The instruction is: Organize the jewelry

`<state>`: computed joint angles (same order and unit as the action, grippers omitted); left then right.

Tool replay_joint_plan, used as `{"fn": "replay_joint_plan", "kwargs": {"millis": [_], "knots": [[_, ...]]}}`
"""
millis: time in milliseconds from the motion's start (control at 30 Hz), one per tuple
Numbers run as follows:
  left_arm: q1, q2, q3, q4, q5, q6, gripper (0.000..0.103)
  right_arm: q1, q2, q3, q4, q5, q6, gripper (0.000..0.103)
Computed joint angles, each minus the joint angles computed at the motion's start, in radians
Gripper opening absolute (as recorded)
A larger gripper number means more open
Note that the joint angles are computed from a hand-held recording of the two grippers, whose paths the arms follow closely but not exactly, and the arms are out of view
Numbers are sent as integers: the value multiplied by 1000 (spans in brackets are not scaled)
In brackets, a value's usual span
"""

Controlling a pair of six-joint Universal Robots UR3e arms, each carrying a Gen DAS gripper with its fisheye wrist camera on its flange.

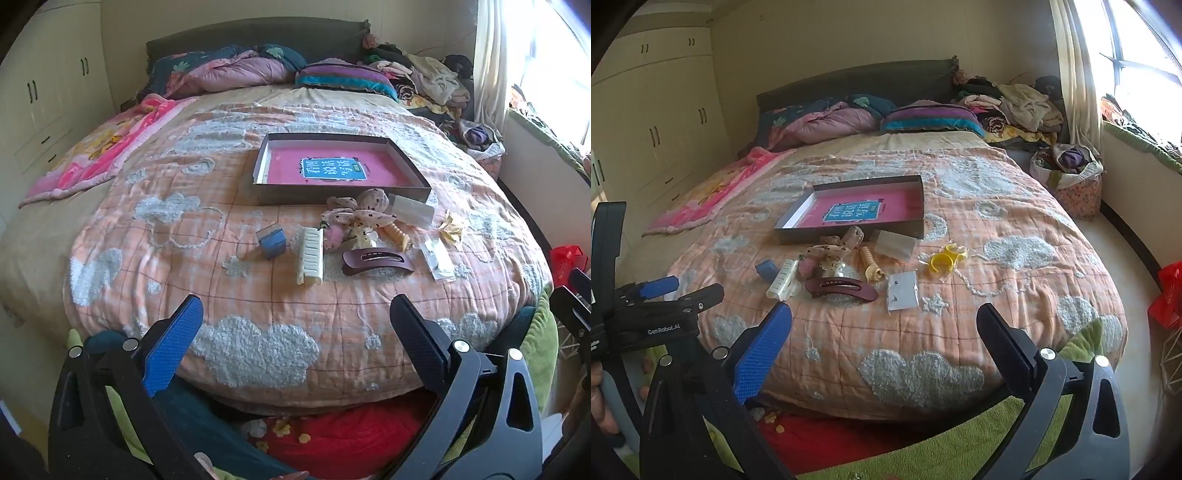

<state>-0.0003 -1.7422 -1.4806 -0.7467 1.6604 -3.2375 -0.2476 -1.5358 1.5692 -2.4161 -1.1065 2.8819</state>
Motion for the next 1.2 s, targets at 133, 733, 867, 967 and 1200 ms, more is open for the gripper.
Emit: {"fn": "replay_joint_plan", "kwargs": {"millis": [133,733,867,967,1200], "knots": [[-5,-1,25,-20,3,-2,95,6,4,-6,0,-5,7,99],[-12,-12,32,-11,9,-6,95,4,-6,0,-1,1,9,99],[-13,-11,30,-10,10,-7,95,3,-7,-3,5,2,7,99],[-13,-10,26,-5,10,-8,95,2,-4,-1,-1,5,7,99],[-24,-15,33,-5,21,-12,95,3,3,-4,-7,5,7,99]]}}
